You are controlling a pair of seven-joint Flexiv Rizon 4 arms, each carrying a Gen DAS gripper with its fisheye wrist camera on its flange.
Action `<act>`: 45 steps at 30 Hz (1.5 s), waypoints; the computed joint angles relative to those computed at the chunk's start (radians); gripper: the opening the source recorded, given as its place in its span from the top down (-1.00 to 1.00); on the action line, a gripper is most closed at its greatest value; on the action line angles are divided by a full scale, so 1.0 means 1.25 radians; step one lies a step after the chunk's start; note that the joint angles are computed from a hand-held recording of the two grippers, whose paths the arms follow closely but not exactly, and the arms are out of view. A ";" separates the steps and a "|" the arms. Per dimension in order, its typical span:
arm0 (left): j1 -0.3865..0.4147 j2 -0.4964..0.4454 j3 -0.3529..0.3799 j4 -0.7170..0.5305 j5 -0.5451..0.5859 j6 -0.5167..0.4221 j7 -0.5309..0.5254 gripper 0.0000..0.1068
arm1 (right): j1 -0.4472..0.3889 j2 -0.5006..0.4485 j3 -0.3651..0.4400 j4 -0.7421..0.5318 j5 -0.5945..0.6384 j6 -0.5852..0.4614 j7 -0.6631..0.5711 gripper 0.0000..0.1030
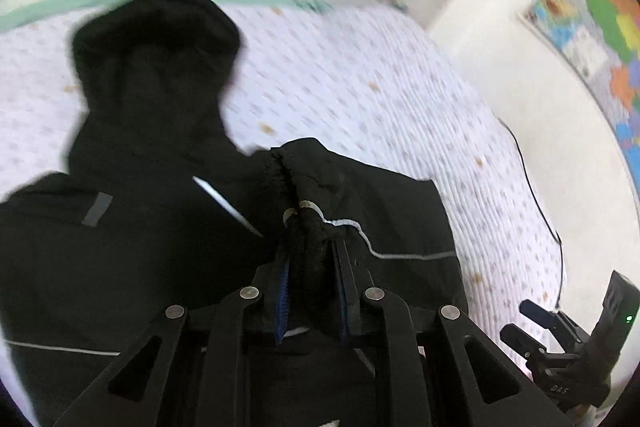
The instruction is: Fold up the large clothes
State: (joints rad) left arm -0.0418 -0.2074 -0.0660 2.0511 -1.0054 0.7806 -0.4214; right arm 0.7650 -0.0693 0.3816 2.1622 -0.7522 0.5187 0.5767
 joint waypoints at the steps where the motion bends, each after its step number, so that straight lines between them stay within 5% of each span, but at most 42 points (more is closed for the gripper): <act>1: 0.012 -0.002 0.007 -0.011 -0.006 -0.004 0.007 0.66 | 0.001 -0.008 -0.002 -0.011 -0.004 -0.005 -0.016 -0.70; 13: 0.144 -0.063 0.061 -0.062 0.002 0.110 0.014 0.66 | 0.011 -0.082 -0.038 -0.085 -0.038 0.035 -0.134 -0.70; 18: 0.193 -0.129 0.065 -0.081 0.088 0.130 -0.067 0.66 | 0.015 -0.104 -0.051 -0.107 -0.044 0.056 -0.155 -0.70; 24: 0.162 -0.201 0.071 -0.055 0.275 0.282 -0.146 0.65 | 0.025 -0.122 -0.059 -0.129 -0.034 0.051 -0.183 -0.70; 27: 0.182 -0.222 0.055 -0.051 0.310 0.300 -0.186 0.64 | 0.025 -0.124 -0.061 -0.130 -0.026 0.058 -0.185 -0.70; 33: 0.240 -0.215 0.013 -0.059 0.321 0.253 -0.170 0.49 | 0.022 -0.122 -0.066 -0.121 -0.028 0.095 -0.166 -0.70; 36: 0.247 -0.193 0.037 -0.070 0.335 0.205 -0.191 -0.01 | 0.026 -0.118 -0.066 -0.126 -0.039 0.086 -0.168 -0.70; 41: 0.212 -0.162 0.107 -0.062 0.430 0.316 -0.310 -0.12 | 0.026 -0.124 -0.074 -0.146 -0.070 0.079 -0.180 -0.71; 45: 0.277 -0.080 -0.015 0.011 0.253 0.293 -0.143 -0.12 | 0.009 -0.166 -0.104 -0.157 -0.125 0.188 -0.154 -0.71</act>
